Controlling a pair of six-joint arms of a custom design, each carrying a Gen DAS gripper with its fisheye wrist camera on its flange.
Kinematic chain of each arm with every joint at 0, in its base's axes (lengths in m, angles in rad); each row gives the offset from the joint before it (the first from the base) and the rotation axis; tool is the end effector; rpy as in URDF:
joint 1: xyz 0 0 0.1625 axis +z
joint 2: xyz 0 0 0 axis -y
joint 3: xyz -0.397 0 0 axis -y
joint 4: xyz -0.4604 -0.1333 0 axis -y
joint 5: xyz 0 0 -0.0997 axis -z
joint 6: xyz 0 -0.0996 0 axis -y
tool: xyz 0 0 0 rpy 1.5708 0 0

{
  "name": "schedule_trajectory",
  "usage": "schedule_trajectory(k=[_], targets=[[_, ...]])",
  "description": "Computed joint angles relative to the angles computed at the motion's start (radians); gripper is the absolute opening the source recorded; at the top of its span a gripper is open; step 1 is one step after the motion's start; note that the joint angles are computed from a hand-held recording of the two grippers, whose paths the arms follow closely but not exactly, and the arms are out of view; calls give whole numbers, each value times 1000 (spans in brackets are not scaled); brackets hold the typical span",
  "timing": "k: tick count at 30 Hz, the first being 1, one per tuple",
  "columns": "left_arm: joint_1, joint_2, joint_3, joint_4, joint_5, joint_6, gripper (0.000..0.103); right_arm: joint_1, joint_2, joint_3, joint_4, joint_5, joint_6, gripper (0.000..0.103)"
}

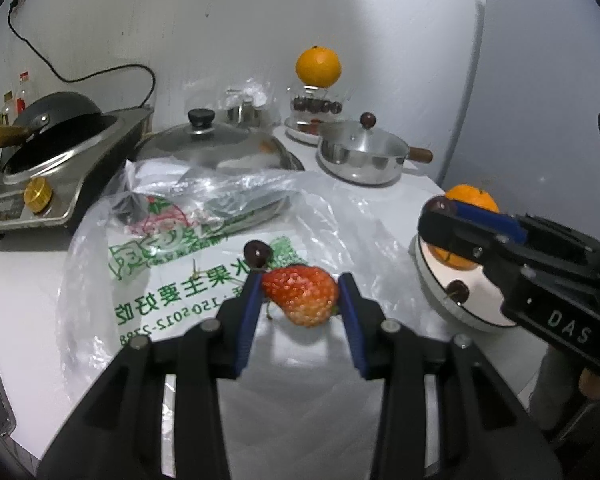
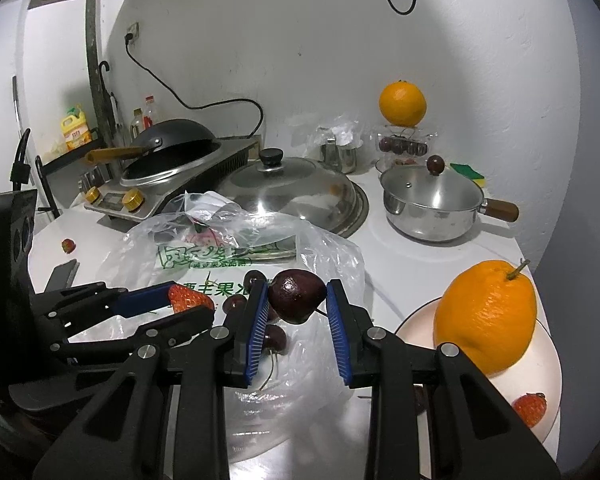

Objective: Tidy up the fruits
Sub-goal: 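Carry the strawberry and the cherry in both grippers over the white plate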

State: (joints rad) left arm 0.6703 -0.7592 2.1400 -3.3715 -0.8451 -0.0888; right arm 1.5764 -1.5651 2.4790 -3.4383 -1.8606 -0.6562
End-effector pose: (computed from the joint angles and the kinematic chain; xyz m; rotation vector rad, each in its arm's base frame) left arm -0.2651 -0.4646 -0.0437 0.8134 2.4131 -0.9335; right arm 0.1072 -0.4184 0.2210 0.6019 -2.3026 1.0509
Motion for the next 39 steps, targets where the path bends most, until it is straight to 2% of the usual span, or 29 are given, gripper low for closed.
schedule_trajectory(k=[13,39], targets=[[-48,1,8,-2,9,-6,40,-18,-84,50,1,7,-5,32],[-112,57,-32,37,-19,-22,40,-121,-300,144,50,53,-15,32]])
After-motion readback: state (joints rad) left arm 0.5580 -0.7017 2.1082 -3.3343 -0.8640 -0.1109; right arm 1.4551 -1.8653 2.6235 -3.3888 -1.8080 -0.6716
